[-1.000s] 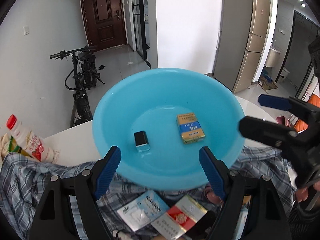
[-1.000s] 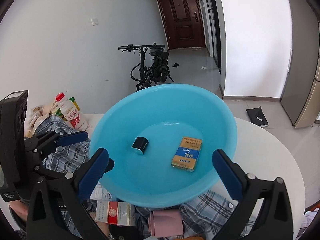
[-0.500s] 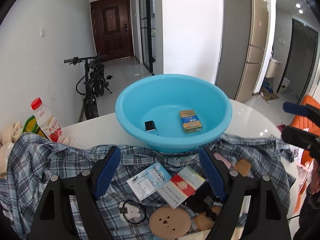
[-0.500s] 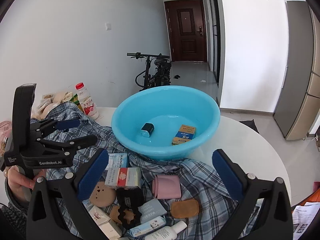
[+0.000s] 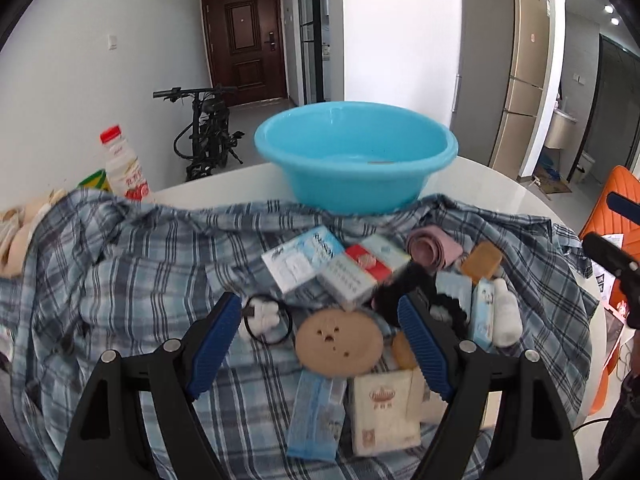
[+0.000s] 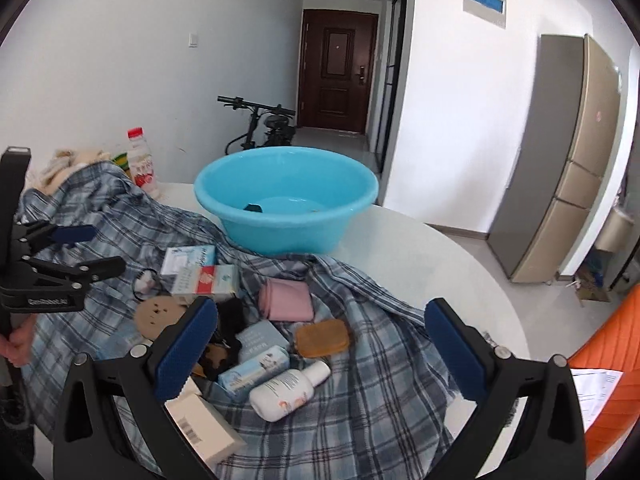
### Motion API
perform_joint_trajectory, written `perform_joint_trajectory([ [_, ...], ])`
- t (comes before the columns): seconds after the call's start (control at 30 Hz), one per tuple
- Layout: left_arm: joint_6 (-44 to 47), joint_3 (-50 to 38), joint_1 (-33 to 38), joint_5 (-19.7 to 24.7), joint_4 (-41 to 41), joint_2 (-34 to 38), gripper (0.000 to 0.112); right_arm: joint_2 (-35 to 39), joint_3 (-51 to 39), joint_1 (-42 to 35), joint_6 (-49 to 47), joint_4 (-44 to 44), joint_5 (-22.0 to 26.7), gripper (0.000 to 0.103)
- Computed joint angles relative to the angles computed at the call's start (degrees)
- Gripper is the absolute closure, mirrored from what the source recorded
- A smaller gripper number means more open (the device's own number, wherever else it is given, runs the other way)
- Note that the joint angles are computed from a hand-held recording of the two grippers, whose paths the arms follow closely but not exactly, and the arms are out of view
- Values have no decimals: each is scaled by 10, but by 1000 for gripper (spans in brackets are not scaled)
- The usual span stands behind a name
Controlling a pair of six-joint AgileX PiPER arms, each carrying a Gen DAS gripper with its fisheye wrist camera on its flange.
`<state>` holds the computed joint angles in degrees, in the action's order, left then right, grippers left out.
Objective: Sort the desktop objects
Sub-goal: 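Withdraw both open tools from the basin back over the items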
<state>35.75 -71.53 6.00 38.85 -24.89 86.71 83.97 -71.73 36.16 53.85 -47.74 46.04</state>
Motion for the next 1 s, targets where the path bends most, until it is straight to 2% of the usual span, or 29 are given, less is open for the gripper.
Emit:
perform_joint_trajectory([
  [0.1,89,45,37,5,-104,-19,29,-7,63,41,117,-100,4,0],
  [0.17,135,69,55,8,-153,-31,29,-17,95,47,162,-111,-22,0],
  [0.27,159,95,56,-13,-170,-43,24,-32,136,39,215,-111,-72,0],
  [0.4,140,136,31,-63,-136,-68,24,-33,167,68,292,-169,-39,0],
  [0.47,168,145,39,-48,-166,-68,23,-38,179,88,324,-195,-23,0],
  [0.57,201,150,62,2,-217,-49,23,-54,207,119,375,-231,-13,0],
  [0.63,225,164,71,15,-243,-41,23,-64,232,143,420,-274,-11,0],
  [0.73,265,198,72,-5,-277,-48,23,-74,271,173,493,-343,-1,0],
  [0.8,286,216,72,-17,-292,-58,23,-84,289,173,518,-361,-22,0],
  [0.93,334,261,64,-70,-315,-94,23,-85,292,159,493,-330,-48,0],
  [1.0,334,277,51,-104,-307,-108,23,-75,289,165,476,-320,-25,0],
])
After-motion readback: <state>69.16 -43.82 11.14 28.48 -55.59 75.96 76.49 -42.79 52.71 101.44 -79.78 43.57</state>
